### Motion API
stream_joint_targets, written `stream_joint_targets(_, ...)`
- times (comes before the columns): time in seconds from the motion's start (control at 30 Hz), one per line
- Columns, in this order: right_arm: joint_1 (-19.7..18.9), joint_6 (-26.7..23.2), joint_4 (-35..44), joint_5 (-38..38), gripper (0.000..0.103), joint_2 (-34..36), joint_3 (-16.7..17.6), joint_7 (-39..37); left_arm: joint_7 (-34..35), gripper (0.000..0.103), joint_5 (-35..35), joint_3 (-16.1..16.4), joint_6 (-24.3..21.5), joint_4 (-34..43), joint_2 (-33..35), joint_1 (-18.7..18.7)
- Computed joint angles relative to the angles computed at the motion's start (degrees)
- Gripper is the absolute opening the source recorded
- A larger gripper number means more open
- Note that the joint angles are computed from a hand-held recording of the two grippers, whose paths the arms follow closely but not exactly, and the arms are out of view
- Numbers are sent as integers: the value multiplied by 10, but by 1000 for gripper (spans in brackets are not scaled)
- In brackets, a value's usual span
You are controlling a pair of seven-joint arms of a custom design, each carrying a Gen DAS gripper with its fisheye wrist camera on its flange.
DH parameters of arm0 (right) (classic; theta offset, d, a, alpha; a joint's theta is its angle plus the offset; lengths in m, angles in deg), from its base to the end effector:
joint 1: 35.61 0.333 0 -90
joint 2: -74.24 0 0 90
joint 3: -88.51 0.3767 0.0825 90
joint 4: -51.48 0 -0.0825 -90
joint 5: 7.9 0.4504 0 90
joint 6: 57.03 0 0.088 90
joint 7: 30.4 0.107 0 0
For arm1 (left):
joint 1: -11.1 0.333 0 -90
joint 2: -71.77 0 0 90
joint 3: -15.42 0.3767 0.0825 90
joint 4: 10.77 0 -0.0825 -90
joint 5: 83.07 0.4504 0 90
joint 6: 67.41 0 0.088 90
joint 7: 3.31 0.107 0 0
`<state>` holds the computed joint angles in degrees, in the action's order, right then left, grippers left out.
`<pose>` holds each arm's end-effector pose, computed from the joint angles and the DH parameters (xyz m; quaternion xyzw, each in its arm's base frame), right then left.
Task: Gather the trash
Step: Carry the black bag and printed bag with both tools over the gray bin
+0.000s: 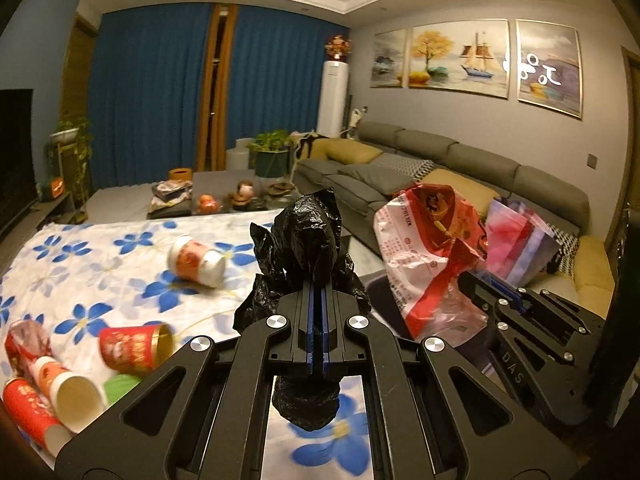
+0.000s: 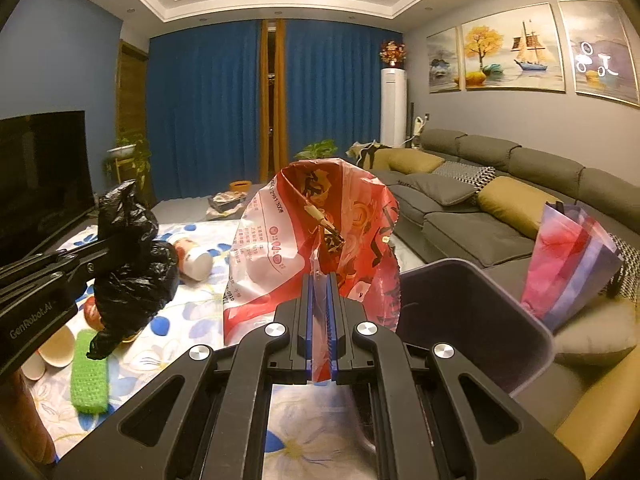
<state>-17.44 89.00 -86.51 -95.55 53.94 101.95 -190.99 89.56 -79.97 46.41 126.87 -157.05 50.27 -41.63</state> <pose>0.4221 0.2836 0.5089 -0.5361 0.6289 -0.4247 0.3698 0.4700 -0.1675 0.5423 -0.4612 0.6934 -0.4917 0.2545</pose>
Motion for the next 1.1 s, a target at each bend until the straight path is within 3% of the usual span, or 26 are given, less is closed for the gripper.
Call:
stream_joint_targets(0.37,-24,-3,-35,16,7,-41,-11,-9,-52,2,59,51,9,37,48,-94)
stream_joint_targets(0.57,-40,1,-49,22,7,-53,-14,-7,-99,2,100,48,10,58,83,-102)
stream_joint_targets(0.93,-60,12,-63,26,7,-63,-18,-7,-183,2,174,28,2,87,124,-79)
stream_joint_targets(1.1,-63,11,-63,33,7,-63,-17,-8,-246,2,239,71,-2,103,137,-113)
